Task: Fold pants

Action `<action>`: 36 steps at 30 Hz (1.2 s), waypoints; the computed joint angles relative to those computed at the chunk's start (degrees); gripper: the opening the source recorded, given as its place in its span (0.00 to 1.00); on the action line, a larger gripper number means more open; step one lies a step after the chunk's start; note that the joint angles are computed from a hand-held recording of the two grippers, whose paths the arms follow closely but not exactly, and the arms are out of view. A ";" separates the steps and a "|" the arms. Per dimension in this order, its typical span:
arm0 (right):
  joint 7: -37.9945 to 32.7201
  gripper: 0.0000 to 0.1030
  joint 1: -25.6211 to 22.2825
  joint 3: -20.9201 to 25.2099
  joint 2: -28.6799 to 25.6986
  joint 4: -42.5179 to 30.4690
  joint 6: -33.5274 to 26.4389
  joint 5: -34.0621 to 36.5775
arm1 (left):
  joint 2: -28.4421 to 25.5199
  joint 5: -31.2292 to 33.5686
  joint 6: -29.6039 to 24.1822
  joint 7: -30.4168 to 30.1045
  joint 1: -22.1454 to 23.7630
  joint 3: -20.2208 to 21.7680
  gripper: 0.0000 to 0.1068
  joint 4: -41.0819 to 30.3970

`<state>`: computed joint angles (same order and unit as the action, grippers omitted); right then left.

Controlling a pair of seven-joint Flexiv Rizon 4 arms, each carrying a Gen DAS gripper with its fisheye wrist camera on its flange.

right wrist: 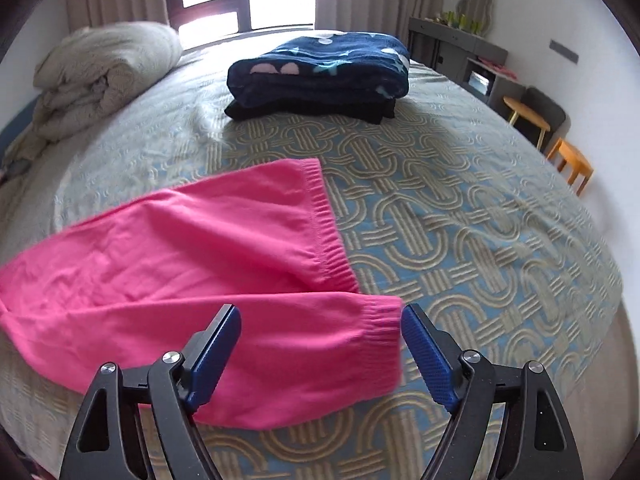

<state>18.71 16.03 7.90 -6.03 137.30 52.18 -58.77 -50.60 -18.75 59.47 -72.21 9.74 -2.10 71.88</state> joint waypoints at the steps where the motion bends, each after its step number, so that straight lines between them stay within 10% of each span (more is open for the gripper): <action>1: -2.44 0.81 -0.11 0.13 -0.14 0.14 -0.01 1.02 | 0.39 0.28 0.34 0.13 0.05 0.27 0.16 0.65; 8: 6.47 0.78 -6.29 -4.68 -0.99 3.99 16.57 -10.32 | 2.54 1.12 1.46 -0.48 0.71 2.03 0.27 3.44; 10: 13.63 0.24 -8.29 -6.05 -1.41 4.17 19.82 -17.49 | 2.71 0.99 0.78 -1.29 1.14 2.26 0.28 3.15; 11: 13.93 0.19 -8.93 -5.77 -1.67 4.07 20.56 -17.15 | 2.87 0.69 0.86 -1.28 1.59 1.95 0.29 3.28; 16: 17.28 0.19 -9.01 -3.95 -0.71 3.43 16.80 -19.40 | 2.64 2.00 4.43 0.65 1.56 1.89 0.60 3.45; 26: 17.54 0.20 -8.90 -3.38 -0.87 2.81 16.34 -16.31 | -6.80 21.63 12.71 9.31 -8.95 14.95 0.61 -7.83; 29: 17.87 0.20 -8.70 -3.65 -1.33 2.65 16.57 -15.11 | -8.43 20.37 9.84 13.14 -6.78 10.43 0.61 -11.28; 31: 17.43 0.20 -8.41 -3.68 -1.68 2.34 16.27 -13.63 | -9.25 18.02 7.02 16.07 -5.20 6.70 0.53 -13.28; 33: 16.31 0.20 -7.76 -3.59 -2.18 1.71 15.24 -11.83 | -10.53 15.30 1.81 17.21 -4.78 4.85 0.06 -16.65; 36: 15.37 0.20 -6.57 -3.47 -2.33 1.00 13.03 -10.04 | -10.92 11.84 -0.61 15.26 -3.98 3.10 0.02 -18.31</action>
<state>34.08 9.46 4.43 -8.36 138.29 65.21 -68.81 -61.53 -6.91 58.86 -56.94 5.75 1.00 53.56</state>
